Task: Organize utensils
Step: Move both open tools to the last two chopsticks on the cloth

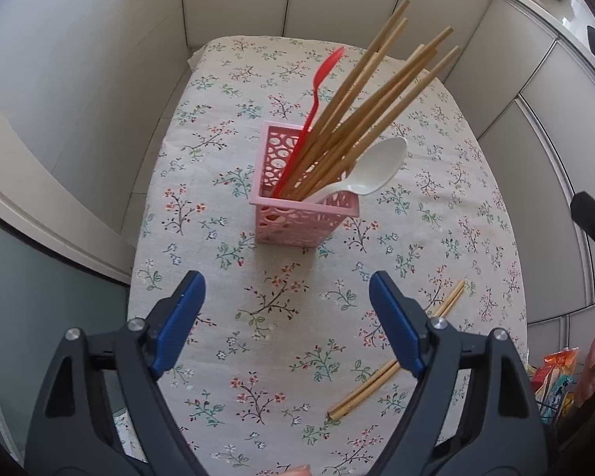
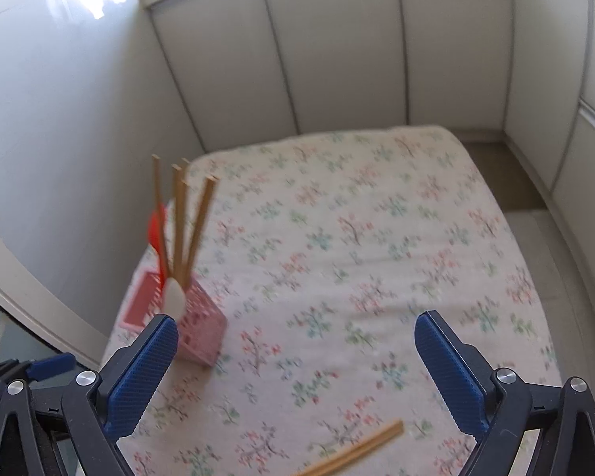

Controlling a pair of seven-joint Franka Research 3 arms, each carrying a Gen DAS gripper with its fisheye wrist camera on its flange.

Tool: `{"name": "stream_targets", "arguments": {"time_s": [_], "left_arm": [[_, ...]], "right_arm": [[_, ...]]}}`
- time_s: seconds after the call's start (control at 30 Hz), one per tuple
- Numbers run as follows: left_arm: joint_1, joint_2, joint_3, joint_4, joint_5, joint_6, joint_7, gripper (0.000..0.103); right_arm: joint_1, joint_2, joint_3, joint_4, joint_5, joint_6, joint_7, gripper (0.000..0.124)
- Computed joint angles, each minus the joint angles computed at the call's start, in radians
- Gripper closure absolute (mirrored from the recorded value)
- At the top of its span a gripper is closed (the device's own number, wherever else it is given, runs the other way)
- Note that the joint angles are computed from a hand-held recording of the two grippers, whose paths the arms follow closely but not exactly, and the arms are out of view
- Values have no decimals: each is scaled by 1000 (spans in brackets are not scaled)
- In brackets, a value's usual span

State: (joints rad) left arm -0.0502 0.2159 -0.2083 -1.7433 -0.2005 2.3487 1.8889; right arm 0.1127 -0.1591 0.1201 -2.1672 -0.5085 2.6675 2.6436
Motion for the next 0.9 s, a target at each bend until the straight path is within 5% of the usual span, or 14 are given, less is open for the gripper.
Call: {"name": "stream_targets", "arguments": {"time_s": [0.43, 0.63, 0.7, 0.9], "left_arm": [[-39, 16, -24, -8, 14, -24, 21, 18], [-52, 52, -62, -3, -41, -66, 126, 18], [-63, 73, -74, 2, -43, -97, 172, 24], [-107, 133, -88, 29, -8, -183, 223, 63]], "right_arm": [[3, -81, -48, -162, 361, -61, -188, 25], [-8, -85, -61, -188, 477, -100, -244, 25], [-19, -96, -58, -204, 482, -110, -242, 25], [-39, -116, -67, -247, 509, -160, -259, 25]]}}
